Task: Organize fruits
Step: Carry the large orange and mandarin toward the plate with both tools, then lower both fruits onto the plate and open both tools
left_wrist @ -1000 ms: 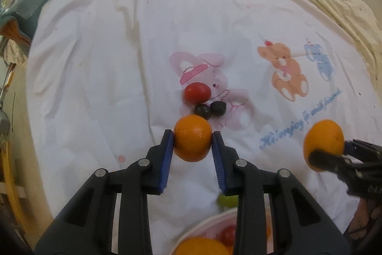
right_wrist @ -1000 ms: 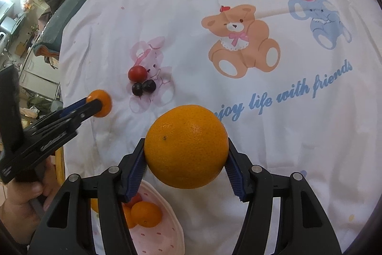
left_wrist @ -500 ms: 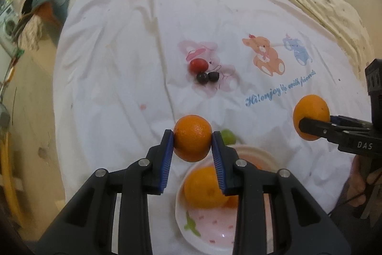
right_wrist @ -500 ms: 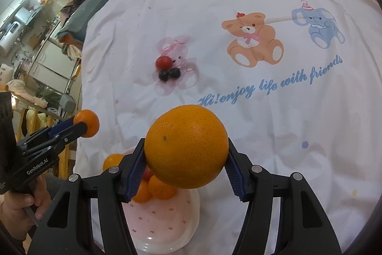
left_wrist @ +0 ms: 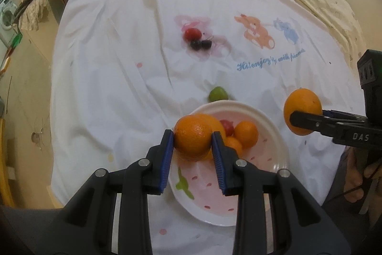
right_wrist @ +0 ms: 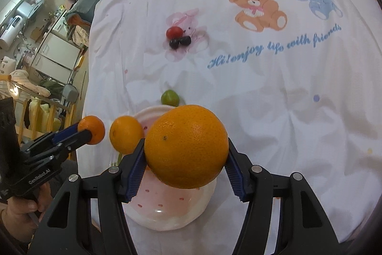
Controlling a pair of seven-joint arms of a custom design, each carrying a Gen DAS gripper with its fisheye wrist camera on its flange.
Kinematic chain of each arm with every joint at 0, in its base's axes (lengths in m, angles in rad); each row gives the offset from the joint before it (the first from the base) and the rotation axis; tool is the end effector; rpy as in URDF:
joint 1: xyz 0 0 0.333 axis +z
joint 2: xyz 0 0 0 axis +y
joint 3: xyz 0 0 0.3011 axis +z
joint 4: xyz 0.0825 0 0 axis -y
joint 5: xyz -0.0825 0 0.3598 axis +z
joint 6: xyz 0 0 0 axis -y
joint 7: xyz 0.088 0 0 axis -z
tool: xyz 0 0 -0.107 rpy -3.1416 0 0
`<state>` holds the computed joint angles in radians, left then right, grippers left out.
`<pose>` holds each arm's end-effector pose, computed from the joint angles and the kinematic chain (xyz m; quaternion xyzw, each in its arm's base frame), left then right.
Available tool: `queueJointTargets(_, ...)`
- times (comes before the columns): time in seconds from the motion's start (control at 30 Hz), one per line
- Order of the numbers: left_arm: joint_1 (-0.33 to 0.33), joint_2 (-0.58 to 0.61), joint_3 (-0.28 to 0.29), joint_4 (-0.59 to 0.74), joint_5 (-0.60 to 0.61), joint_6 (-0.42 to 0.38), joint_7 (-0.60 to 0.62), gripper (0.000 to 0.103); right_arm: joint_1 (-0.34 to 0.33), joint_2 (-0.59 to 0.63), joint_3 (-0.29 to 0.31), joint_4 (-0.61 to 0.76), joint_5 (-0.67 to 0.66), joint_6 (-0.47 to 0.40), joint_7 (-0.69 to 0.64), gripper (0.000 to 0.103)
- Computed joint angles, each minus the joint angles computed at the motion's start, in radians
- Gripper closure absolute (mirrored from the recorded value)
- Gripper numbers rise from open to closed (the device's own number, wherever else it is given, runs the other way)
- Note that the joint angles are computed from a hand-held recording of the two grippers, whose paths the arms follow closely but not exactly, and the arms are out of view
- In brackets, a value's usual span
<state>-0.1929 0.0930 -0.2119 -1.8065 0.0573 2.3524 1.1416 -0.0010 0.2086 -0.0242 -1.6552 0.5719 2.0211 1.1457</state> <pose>0.5561 -0.2326 0.5306 -0.6884 0.6892 -0.2050 0.0952 0.6183 0.0170 0.5024 -0.7414 0.6139 0.0744 0.2608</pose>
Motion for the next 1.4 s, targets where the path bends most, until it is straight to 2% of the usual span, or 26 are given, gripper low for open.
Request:
queueJointTargets(0.17,0.004,-0.013,-0.001,-0.034,-0.03,-0.016,0.001,0.075,-0.001,-0.007,0.003,-0.021,0.026,-0.017,0.009,0.04)
queueJointTargets(0.3,-0.004,-0.026,-0.005,-0.047,-0.012,-0.036,0.01,0.075,0.007,0.007,0.008,-0.013,0.012,-0.07,0.011,0.04)
queueJointTargets(0.4,0.004,-0.039,-0.003,-0.068,-0.101,-0.031,0.044,0.075,0.017,0.006,0.011,-0.022,-0.016,-0.105,0.007,0.04)
queueJointTargets(0.47,-0.001,-0.043,-0.005,-0.074,-0.094,-0.047,0.038,0.075,0.023,0.005,0.013,-0.027,-0.027,-0.127,-0.001,0.04)
queueJointTargets(0.77,-0.018,0.002,-0.018,-0.045,-0.14,-0.09,0.087,0.075,0.036,0.028,0.011,-0.014,-0.049,-0.169,0.004,0.039)
queueJointTargets(0.93,-0.027,0.027,-0.02,-0.028,-0.097,-0.111,0.058,0.075,0.035,0.035,0.006,-0.009,-0.071,-0.179,0.035,0.039)
queueJointTargets(1.4,-0.019,0.036,-0.021,-0.03,-0.107,-0.105,0.047,0.073,0.017,0.065,0.005,0.031,-0.053,-0.227,0.09,0.037)
